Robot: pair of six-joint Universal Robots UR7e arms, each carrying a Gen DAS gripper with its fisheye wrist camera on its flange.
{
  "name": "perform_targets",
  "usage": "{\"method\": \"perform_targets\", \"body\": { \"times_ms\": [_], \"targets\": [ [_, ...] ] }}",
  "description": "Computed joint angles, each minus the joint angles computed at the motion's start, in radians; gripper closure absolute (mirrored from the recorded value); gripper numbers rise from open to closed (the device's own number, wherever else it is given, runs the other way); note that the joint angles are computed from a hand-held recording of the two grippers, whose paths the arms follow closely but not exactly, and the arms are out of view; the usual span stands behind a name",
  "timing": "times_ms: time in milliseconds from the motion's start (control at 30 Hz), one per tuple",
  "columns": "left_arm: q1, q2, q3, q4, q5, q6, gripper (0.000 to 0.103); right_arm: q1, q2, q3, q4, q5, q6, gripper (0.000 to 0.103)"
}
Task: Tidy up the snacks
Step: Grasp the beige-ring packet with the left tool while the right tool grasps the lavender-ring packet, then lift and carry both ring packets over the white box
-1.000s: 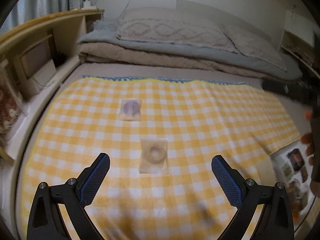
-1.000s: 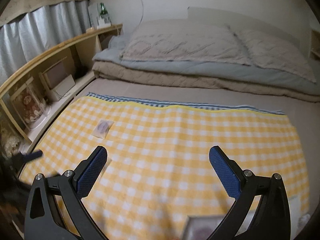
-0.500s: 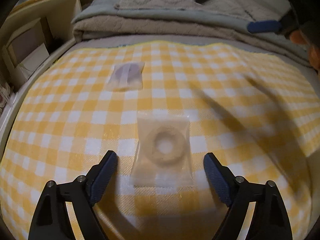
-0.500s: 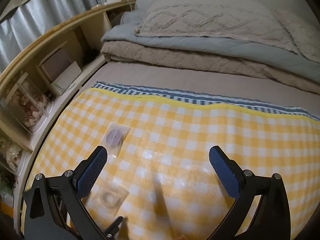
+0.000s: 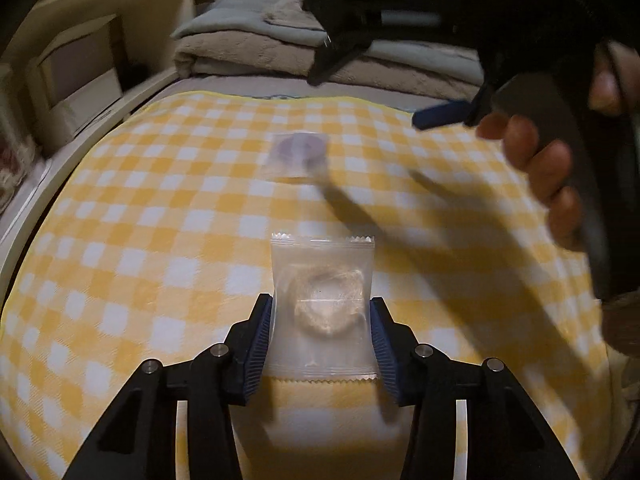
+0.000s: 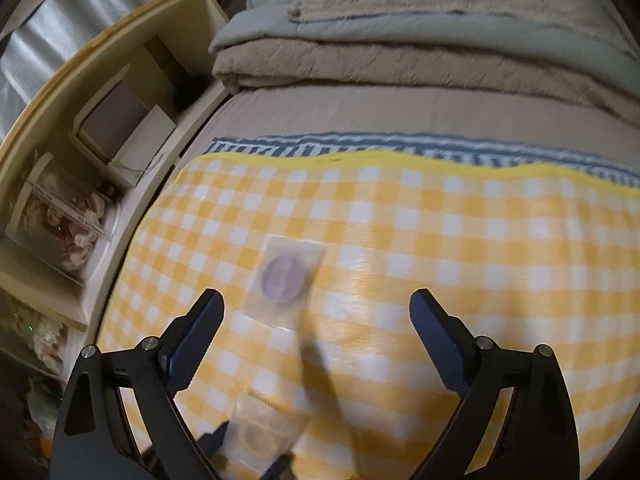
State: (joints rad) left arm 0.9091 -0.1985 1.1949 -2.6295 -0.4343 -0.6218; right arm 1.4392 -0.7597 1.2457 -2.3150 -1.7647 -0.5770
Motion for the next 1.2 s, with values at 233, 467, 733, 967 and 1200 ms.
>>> {"method": "perform_targets", "body": {
  "times_ms": [233,467,733,967,1200],
  "targets": [
    [0.002,-0.074,0.135,-0.165,0.068,0.021,0.057,0.026,0.056,-0.001,-0.007,-0.033,0.065,0.016],
    [0.022,-0.112,0.194,-0.253,0.067,0.012,0.057,0.049,0.113,0.012,-0.112,-0.110,0.110,0.022],
    [0.014,-0.151,0.250,-0.304,0.066,-0.014,0.058,0.070,0.138,0.065,-0.265,-0.223,0.028,0.052],
    [0.007,-0.160,0.264,-0.365,0.089,0.014,0.058,0.057,0.066,0.133,-0.270,-0.172,-0.047,0.060],
    [-0.056,-0.212,0.345,-0.296,0.126,-0.109,0.058,0.055,-0.065,0.257,-0.279,-0.113,-0.129,0.061]
  ]
}}
